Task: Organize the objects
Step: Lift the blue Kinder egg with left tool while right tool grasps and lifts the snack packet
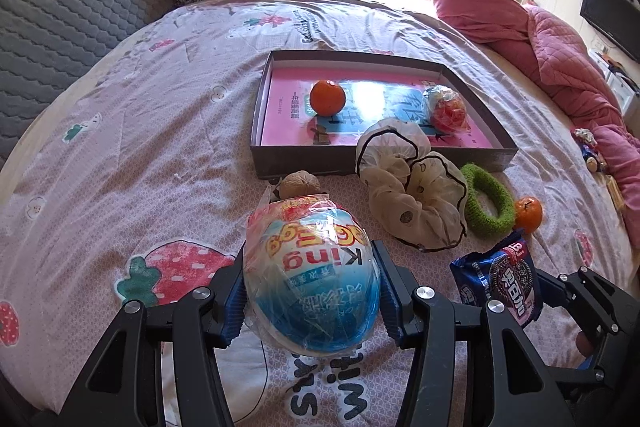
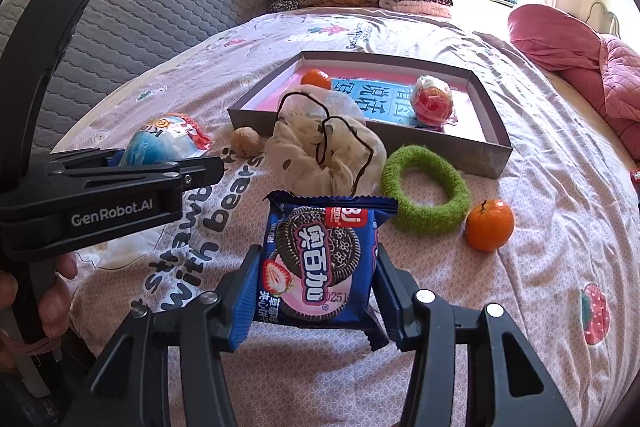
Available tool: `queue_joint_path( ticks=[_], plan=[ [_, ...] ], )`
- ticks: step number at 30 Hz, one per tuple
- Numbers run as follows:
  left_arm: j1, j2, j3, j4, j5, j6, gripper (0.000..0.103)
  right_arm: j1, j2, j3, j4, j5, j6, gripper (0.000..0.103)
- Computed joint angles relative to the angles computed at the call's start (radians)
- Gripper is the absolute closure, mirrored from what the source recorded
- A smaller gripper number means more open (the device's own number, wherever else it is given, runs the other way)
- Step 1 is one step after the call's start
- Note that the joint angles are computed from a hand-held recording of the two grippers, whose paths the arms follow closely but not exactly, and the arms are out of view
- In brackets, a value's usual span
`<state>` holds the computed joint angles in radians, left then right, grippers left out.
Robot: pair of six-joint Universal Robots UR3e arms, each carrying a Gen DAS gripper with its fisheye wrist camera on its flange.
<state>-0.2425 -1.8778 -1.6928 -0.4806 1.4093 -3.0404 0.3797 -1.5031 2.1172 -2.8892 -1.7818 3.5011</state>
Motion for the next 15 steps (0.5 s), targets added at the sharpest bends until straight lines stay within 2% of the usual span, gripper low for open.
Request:
queue_joint_path(
  ticks=[15],
  plan=[
    [0.017,0.031,-0.037,0.035,-0.037,0.009,0.047,-0.016,-0.014,0.01,-0.021,-0.018,-0.02,0.051]
  ],
)
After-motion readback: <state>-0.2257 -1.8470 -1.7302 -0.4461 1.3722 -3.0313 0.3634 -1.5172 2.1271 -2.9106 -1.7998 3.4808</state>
